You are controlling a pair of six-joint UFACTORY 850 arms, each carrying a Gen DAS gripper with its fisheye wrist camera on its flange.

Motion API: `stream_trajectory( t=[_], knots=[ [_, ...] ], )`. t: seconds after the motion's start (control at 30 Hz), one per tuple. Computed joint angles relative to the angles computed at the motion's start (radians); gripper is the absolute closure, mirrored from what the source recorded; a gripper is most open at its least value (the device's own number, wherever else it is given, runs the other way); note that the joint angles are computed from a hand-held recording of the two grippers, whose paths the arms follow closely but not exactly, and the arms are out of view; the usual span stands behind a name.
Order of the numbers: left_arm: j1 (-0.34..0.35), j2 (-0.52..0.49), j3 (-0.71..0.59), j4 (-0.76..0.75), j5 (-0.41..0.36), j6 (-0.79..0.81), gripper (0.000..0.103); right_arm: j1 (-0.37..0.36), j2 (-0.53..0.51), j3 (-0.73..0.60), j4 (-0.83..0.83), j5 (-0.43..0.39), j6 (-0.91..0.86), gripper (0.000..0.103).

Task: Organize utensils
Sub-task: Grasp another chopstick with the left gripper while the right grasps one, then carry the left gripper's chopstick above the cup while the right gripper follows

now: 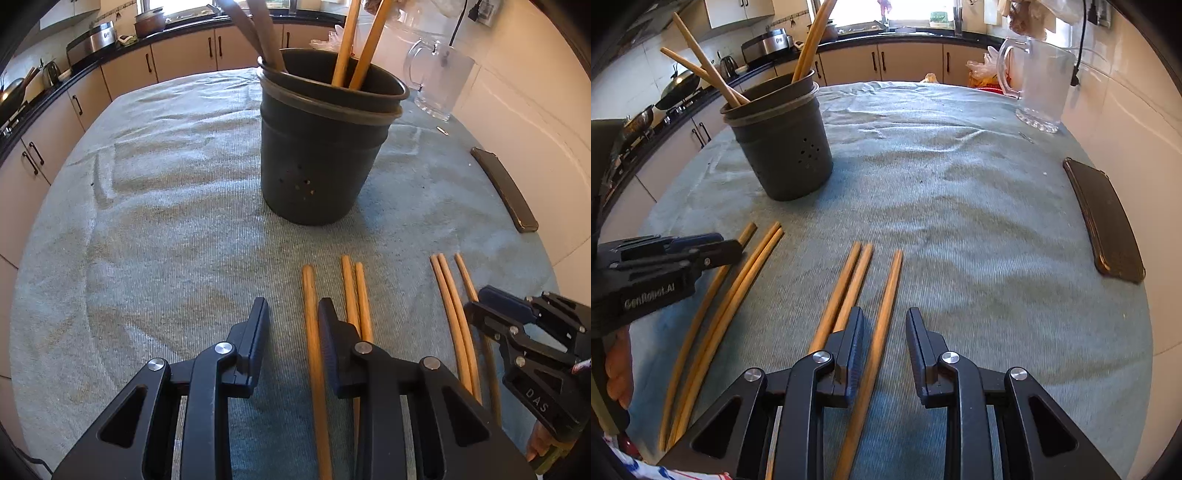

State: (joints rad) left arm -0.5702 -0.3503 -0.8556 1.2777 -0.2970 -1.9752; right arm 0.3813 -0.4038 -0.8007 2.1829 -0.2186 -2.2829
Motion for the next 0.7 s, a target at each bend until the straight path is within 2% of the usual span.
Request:
stream_trajectory(
  t=[0.03,0.07,0.1,0.13,0.23,0.43,0.7],
  knots=[
    [-0.006,-0.002,-0.001,-0.001,-0.009,-0.001,0.078,0.003,-0.004,-0.006,-0.002,0.006,0.009,0.084],
    [-0.008,-0.005,-0.005,-0.004,-0.017,0.002,0.089,0.006,-0.009,-0.015,-0.011,0.016,0.024,0.092],
    [-0.010,-0.006,-0.006,-0.007,-0.017,0.001,0.095,0.008,-0.013,-0.023,-0.037,0.021,0.056,0.094],
    [-0.009,-0.002,-0.003,-0.014,-0.010,-0.006,0.096,0.008,-0.014,-0.025,-0.063,0.020,0.087,0.095],
    [0.001,0.023,0.020,0.020,0.010,-0.091,0.097,0.008,-0.009,-0.022,-0.034,0.023,0.065,0.097],
    [-0.025,0.142,0.102,0.192,-0.035,-0.294,0.097,-0.034,0.086,0.061,0.113,-0.084,-0.070,0.097],
    [-0.113,0.322,0.196,0.300,-0.151,-0.446,0.097,-0.080,0.240,0.178,0.167,-0.205,-0.111,0.097]
  ],
)
